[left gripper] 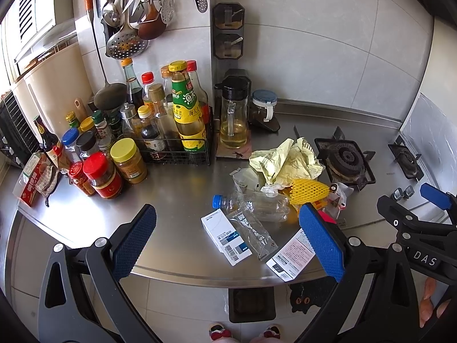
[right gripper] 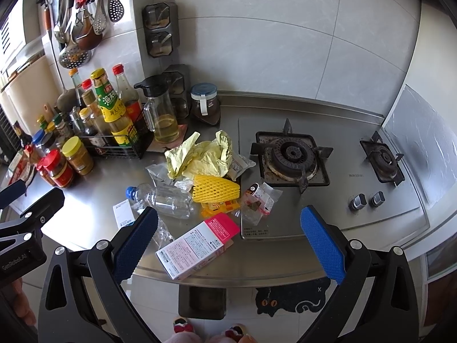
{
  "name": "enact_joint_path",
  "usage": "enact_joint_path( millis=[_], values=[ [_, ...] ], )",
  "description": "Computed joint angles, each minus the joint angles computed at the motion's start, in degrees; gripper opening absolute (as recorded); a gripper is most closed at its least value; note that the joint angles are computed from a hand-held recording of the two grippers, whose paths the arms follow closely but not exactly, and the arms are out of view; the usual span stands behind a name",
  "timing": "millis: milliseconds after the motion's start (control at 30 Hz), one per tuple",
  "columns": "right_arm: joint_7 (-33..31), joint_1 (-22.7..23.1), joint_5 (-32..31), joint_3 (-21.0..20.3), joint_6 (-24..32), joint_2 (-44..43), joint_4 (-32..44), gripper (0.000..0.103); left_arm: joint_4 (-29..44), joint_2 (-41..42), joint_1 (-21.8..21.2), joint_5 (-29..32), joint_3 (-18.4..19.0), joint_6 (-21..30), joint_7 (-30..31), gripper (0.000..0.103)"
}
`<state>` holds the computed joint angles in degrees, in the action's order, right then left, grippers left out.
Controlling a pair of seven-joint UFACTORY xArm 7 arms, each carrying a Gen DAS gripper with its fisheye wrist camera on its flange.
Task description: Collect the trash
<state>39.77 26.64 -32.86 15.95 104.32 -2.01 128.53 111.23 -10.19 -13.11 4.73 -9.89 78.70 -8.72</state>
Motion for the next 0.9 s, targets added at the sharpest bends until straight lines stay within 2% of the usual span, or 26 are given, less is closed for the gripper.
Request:
enact_joint_path(
  millis=[900],
  values=[
    [1.3, -0.4, 0.6, 0.4, -1.1, -0.8, -1.6, 0.1, -1.7, -1.1, 0.1, 0.6, -0.2, -0.7, 0.0, 0.095]
  ],
)
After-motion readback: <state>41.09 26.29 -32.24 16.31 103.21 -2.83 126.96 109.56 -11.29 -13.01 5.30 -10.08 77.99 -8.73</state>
